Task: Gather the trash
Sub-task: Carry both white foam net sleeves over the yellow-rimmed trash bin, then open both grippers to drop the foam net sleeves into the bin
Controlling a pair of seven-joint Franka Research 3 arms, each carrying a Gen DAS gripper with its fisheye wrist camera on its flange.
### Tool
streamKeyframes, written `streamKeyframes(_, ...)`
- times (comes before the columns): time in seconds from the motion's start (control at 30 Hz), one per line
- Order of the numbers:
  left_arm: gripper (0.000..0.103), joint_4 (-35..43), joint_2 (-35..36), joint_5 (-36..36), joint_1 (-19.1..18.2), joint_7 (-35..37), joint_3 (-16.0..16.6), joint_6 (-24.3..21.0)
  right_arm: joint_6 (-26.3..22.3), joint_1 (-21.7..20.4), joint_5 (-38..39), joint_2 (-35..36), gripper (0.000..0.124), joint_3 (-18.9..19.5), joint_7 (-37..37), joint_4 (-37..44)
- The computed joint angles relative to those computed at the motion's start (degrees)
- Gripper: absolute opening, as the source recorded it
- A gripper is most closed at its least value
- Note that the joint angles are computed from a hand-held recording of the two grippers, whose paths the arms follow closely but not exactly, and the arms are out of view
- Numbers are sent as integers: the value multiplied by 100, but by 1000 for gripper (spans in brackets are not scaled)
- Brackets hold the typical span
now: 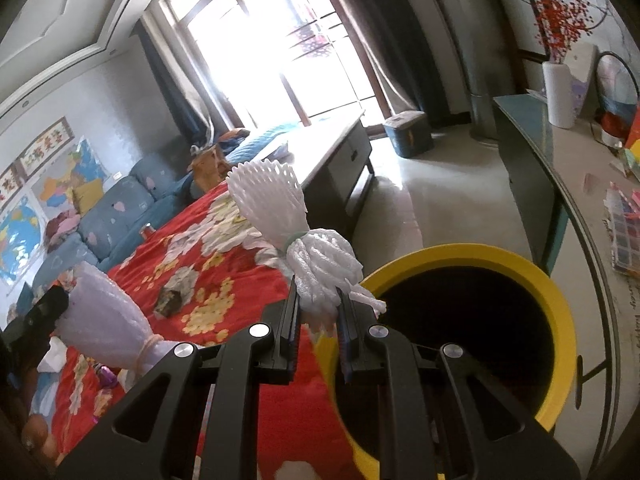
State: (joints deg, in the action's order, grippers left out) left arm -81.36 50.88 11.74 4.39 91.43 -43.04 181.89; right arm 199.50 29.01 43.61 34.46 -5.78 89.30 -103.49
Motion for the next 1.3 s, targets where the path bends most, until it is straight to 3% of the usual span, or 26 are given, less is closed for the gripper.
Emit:
streamKeyframes(0.53, 2, 620, 188, -215, -850, 320, 598, -417, 197, -333, 255, -192, 15, 154, 30, -462)
streamKeyframes(0.9, 2, 1718, 584, -547, -1785, 481, 1426, -1028, 125, -630, 82, -255, 15, 298, 333, -755)
streamKeyframes(1.3, 3, 2777, 1106, -800, -2460, 836, 1945, -1648, -290, -724, -193, -325, 18, 177, 759, -995)
